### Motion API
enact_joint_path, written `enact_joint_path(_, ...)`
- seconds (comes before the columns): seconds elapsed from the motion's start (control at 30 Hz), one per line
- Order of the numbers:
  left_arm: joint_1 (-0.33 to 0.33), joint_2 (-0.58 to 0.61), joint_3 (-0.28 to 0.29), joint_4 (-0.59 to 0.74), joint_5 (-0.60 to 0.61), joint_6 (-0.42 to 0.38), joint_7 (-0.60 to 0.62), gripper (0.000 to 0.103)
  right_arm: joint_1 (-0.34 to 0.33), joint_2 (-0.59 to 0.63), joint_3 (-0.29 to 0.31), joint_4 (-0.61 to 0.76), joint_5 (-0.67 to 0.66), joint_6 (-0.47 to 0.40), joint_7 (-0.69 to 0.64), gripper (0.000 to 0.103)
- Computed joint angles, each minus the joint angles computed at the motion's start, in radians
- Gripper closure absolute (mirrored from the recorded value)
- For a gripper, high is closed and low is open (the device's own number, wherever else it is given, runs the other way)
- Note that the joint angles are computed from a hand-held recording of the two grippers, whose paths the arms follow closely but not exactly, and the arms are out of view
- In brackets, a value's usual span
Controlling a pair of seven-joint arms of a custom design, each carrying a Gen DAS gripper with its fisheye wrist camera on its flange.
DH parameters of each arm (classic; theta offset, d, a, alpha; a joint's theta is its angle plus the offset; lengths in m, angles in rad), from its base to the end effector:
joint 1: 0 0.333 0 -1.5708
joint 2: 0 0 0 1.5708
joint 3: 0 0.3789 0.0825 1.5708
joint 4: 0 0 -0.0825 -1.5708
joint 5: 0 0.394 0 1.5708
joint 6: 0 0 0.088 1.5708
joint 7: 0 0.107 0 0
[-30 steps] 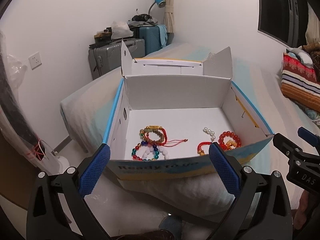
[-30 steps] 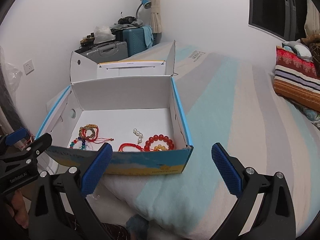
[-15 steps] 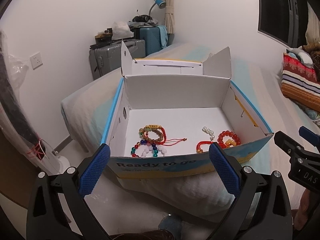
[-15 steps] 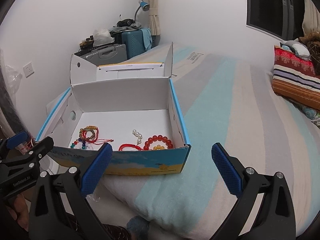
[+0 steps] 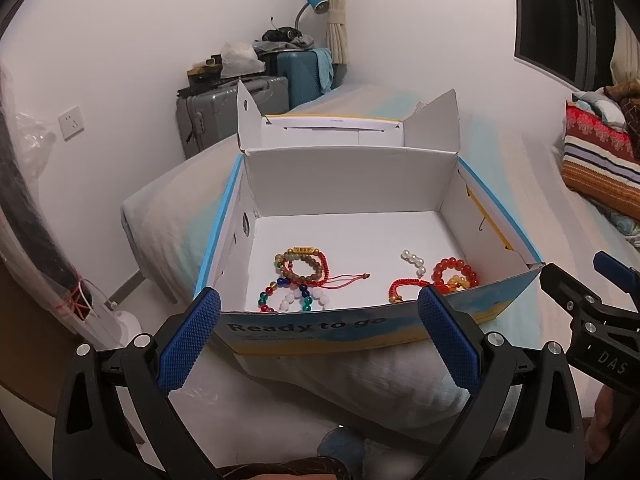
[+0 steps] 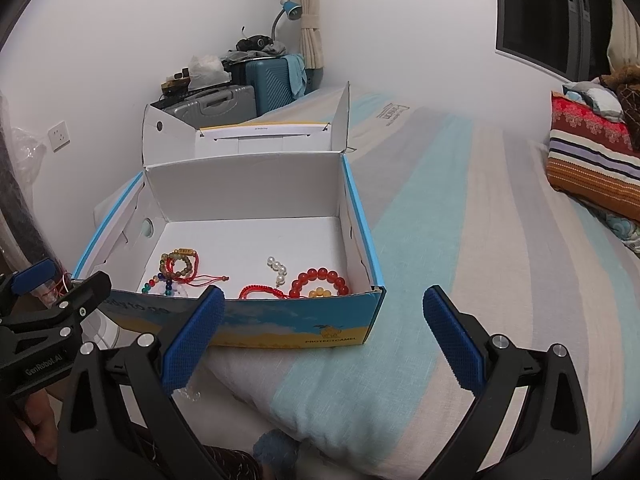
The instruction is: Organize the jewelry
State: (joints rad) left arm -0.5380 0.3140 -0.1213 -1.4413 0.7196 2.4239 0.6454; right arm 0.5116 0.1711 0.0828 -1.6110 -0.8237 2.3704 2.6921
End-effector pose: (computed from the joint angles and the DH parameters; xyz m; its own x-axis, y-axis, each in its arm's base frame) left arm 0.5907 -0.4340 0.6496 -0.0984 -0.9951 -0.0083 -0.6351 0.0692 -0.7694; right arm 0.5723 0.3703 0.6540 -0.0998 -0.9950 0.0030 -0.6174 0.0595 -0.7844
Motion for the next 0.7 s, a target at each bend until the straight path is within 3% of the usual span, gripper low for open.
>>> enact_joint_path(0.7,0.003,-0.004,0.001,-0.01,0.01,0.018,-0.017,0.006,0.007,0.014,-0.003,0.012,0.005,-0.005,-0.006,0.008)
